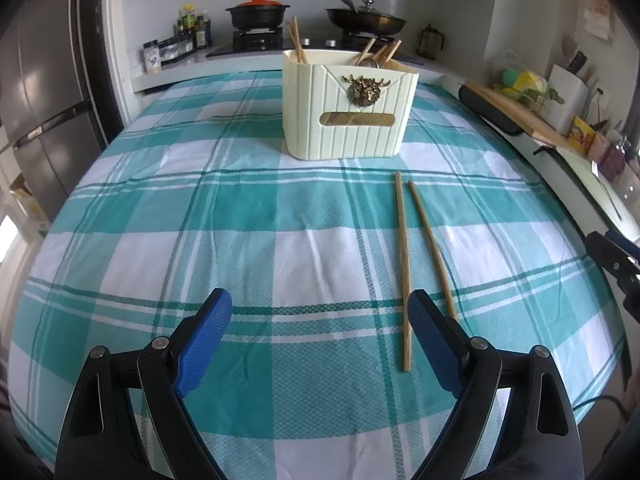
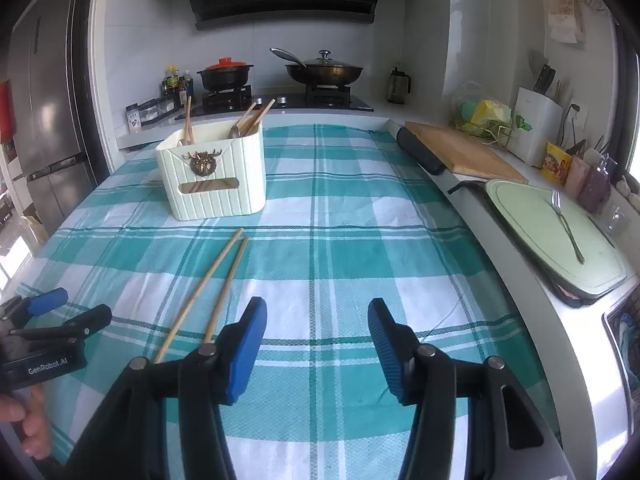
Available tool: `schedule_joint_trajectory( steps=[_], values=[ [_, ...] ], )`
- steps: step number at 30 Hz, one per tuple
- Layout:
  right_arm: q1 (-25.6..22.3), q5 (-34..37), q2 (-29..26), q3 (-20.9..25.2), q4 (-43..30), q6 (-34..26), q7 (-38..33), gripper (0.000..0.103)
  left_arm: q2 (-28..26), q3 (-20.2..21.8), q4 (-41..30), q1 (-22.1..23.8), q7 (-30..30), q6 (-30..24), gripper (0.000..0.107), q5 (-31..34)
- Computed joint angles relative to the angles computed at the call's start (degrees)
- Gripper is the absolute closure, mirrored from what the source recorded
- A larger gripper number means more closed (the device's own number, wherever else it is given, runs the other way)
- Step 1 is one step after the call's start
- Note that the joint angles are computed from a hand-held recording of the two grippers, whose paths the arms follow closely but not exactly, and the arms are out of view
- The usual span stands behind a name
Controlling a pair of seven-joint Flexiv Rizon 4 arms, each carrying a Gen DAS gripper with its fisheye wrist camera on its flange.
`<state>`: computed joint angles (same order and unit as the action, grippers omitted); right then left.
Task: Organize utensils
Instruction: 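Withdraw both tools from the box and hover over the last two chopsticks, then lower both tools and grasp one chopstick each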
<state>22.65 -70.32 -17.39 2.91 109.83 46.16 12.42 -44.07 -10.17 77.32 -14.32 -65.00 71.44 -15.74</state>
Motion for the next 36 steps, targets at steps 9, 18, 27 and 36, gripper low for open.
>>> schedule_joint_trajectory(
  steps=[9, 18, 27, 36],
  values=[
    [0.1, 0.7, 0.3, 0.2, 0.1, -1.4, -1.4, 0.049, 0.0, 0.2, 0.1, -0.1, 0.1, -0.3, 0.016, 0.3],
    [-0.4, -0.6, 1.4, -0.3, 0.0, -3.2, -5.4, 0.049, -2.1, -0.7, -4.6, 1.0, 1.1, -6.1, 0.016, -1.1],
    [-3.8, 2.9, 1.5, 0.4, -3.3, -6.7, -19.7, 0.049, -12.0, 1.0, -22.8, -4.0, 6.6, -17.9, 0.015, 1.8],
    [-2.7, 12.4, -5.8, -1.8, -4.7, 13.4, -20.7, 0.049, -15.1, 3.3, -24.7, -6.1, 3.9, -13.7, 0.083, 5.7]
  ],
)
